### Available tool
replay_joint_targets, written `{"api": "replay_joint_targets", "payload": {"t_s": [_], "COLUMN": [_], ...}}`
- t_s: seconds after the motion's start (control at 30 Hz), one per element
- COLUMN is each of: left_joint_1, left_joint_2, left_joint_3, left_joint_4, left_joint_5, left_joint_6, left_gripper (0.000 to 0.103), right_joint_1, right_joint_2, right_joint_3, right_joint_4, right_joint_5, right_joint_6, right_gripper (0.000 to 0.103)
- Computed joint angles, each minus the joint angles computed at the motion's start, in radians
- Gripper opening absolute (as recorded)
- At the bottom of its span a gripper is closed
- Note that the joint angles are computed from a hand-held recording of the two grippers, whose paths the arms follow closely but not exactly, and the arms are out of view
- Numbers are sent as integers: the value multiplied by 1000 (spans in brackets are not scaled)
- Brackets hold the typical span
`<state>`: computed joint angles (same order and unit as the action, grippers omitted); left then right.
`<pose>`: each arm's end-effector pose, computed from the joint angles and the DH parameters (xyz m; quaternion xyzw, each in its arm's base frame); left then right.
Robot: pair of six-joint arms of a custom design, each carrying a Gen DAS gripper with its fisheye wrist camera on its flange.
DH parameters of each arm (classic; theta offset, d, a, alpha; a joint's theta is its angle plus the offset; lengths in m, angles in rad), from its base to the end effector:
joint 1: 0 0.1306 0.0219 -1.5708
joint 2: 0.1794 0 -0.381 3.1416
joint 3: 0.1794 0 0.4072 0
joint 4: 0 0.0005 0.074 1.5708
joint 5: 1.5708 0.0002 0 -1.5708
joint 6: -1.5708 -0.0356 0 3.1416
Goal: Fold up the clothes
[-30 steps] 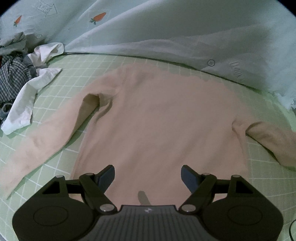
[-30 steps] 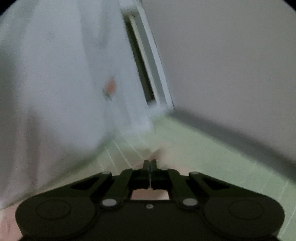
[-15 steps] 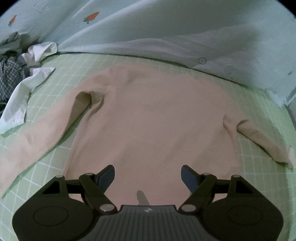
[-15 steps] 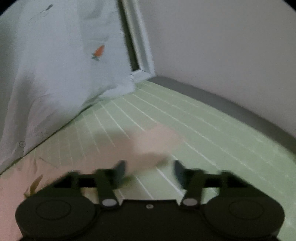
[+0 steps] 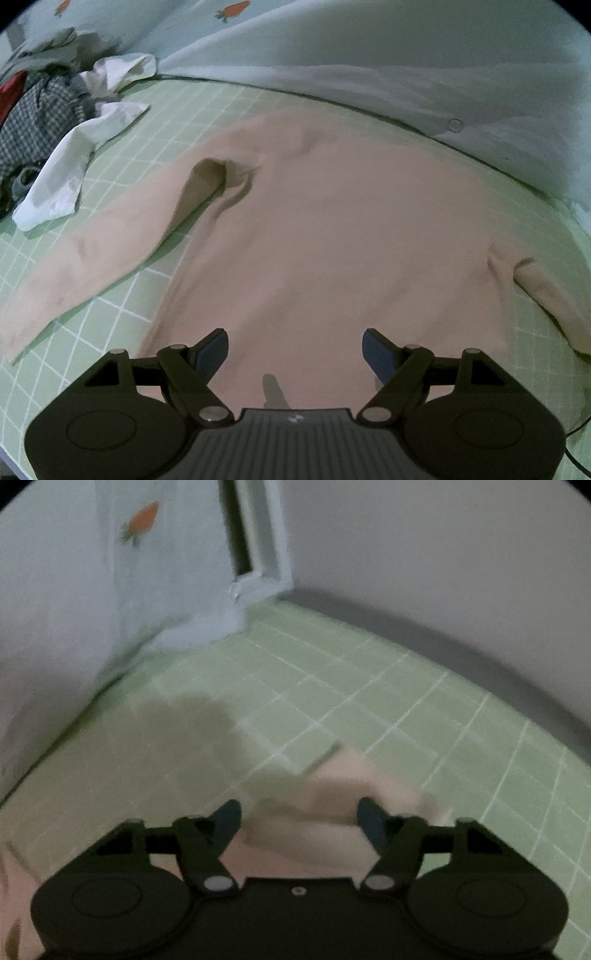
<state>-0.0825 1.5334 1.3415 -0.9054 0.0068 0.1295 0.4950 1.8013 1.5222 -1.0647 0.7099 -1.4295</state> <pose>0.5235 -0.0440 0.3325 -0.0220 0.9719 -0.0281 0.2329 0.5284 0.2583 0.2694 0.4548 0.8140 -0.1103 0.3440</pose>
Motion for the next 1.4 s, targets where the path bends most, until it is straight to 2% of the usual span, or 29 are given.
{"api": "replay_joint_targets", "payload": {"t_s": [0.03, 0.07, 0.1, 0.13, 0.23, 0.3, 0.4, 0.5, 0.6, 0.67, 0.77, 0.9, 1.03, 1.1, 1.17, 1.23, 1.3, 1.33, 1.4], "left_joint_1": [0, 0, 0, -1, -2, -1, 4, 14, 27, 34, 42, 59, 71, 76, 80, 82, 85, 87, 85], "left_joint_2": [4, 7, 10, 12, 10, 0, -23, -52, -90, -121, -169, -236, -299, -330, -360, -387, -416, -430, -450], "left_joint_3": [4, 8, 10, 13, 13, 5, -11, -32, -62, -92, -138, -196, -248, -274, -299, -319, -338, -348, -361], "left_joint_4": [-1, -2, -3, -4, 4, 19, 41, 49, 46, 40, 25, 0, -22, -27, -34, -42, -48, -51, -56], "left_joint_5": [-1, -2, 0, 3, 15, 23, 39, 60, 89, 105, 122, 140, 141, 132, 121, 115, 111, 109, 103], "left_joint_6": [2, 4, 1, -2, -20, -32, -39, -32, -34, -49, -71, -86, -87, -94, -96, -93, -85, -81, -61], "left_gripper": [80, 80, 80, 80, 80, 80, 80, 80, 80, 80, 80, 80, 80, 80, 80, 80, 80, 80, 80], "right_joint_1": [0, 1, 1, 2, 2, 27, 101, 199, 299, 353, 416, 465, 488, 480, 474, 471, 466, 461, 438], "right_joint_2": [-4, -8, -12, -17, -50, -85, -132, -143, -113, -80, -60, -55, -76, -82, -83, -75, -69, -69, -61], "right_joint_3": [-8, -16, -25, -33, -70, -98, -104, -70, -16, 12, -7, -40, -53, -57, -51, -31, -22, -21, -16], "right_joint_4": [7, 15, 23, 31, 73, 114, 122, 71, -81, -165, -189, -145, -139, -126, -124, -122, -81, -47, 45], "right_joint_5": [3, 6, 8, 10, 38, 111, 238, 343, 395, 379, 266, 161, 162, 177, 190, 204, 222, 224, 187], "right_joint_6": [5, 13, 21, 29, 40, 79, 129, 105, 11, -62, -156, -140, -122, -95, -59, -4, 103, 165, 327], "right_gripper": [48, 22, 7, 1, 1, 1, 1, 1, 1, 1, 1, 1, 5, 12, 33, 37, 43, 51, 55]}}
